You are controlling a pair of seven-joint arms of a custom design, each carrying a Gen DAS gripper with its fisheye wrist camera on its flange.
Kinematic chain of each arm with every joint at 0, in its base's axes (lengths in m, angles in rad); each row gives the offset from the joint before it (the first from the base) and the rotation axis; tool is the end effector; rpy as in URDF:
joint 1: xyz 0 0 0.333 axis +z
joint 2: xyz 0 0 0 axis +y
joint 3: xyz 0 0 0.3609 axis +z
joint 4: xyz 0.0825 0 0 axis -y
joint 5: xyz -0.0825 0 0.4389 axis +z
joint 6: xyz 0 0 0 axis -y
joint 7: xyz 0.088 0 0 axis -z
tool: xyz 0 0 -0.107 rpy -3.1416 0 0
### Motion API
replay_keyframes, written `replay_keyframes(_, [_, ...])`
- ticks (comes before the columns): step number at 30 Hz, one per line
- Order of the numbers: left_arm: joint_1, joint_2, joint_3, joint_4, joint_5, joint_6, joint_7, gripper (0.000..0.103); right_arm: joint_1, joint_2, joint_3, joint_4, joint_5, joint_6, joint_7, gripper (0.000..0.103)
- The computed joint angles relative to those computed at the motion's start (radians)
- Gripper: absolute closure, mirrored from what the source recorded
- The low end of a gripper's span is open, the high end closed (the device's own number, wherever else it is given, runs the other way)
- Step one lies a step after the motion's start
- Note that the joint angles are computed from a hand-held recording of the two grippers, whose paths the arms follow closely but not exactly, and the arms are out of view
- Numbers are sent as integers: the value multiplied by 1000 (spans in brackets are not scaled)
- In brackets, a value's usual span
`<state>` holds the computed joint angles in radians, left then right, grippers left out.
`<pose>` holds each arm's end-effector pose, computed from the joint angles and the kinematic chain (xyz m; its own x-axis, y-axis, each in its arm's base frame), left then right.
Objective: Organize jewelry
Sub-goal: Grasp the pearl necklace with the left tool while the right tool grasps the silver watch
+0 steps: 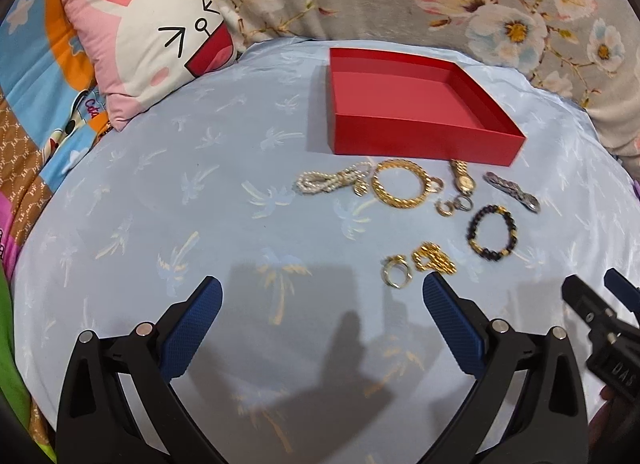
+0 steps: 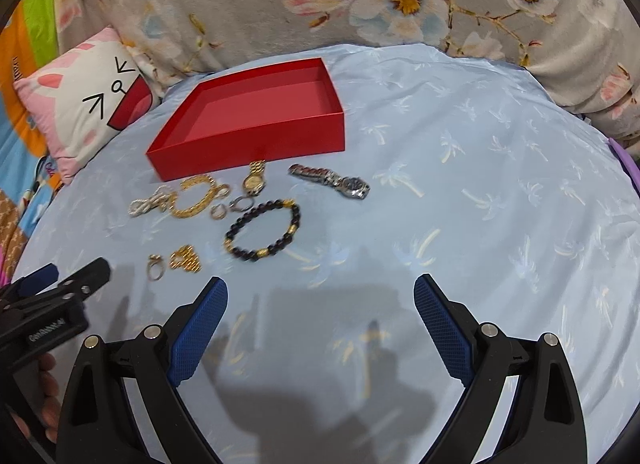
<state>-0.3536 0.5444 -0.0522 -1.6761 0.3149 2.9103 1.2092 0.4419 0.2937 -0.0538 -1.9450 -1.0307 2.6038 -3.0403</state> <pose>0.7222 -0.3233 0.3712 -0.3058 -0.9521 0.0080 -0.7287 0.2286 -0.6456 0.6341 0.2809 0.3711 -0.4116 -0.9072 -0.0871 -0.6443 0.3573 -0.6762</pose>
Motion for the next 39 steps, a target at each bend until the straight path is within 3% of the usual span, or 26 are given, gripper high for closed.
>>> replay_keyframes(10, [53,193,-49,282,-58,-75,150,5,-64,116,-50,115,108,123,-200,17])
replay_keyframes(16, [138,363,-201,526,-172,-171,433,5,-84,184,-77,175,231,194,-370,19])
replay_keyframes(21, [123,419,-208,615,-226,-221,567,6,-106,225,-72,205,359,217,-523,29])
replay_keyframes(26, [126,448,-224,674,-322,-284,636,17,-67,242,-115,217,420,227,-604,43])
replay_keyframes(29, [104,434,-192,653,-325,-265,641,29,-34,244,-143,221,430,209,-628,55])
replay_keyframes(33, [100,408,-190,606,-326,-243,672,42,-30,227,-140,199,464,211,-645,76])
replay_keyframes(39, [114,366,-207,537,-352,-228,687,74,-12,197,-141,155,493,214,-630,79])
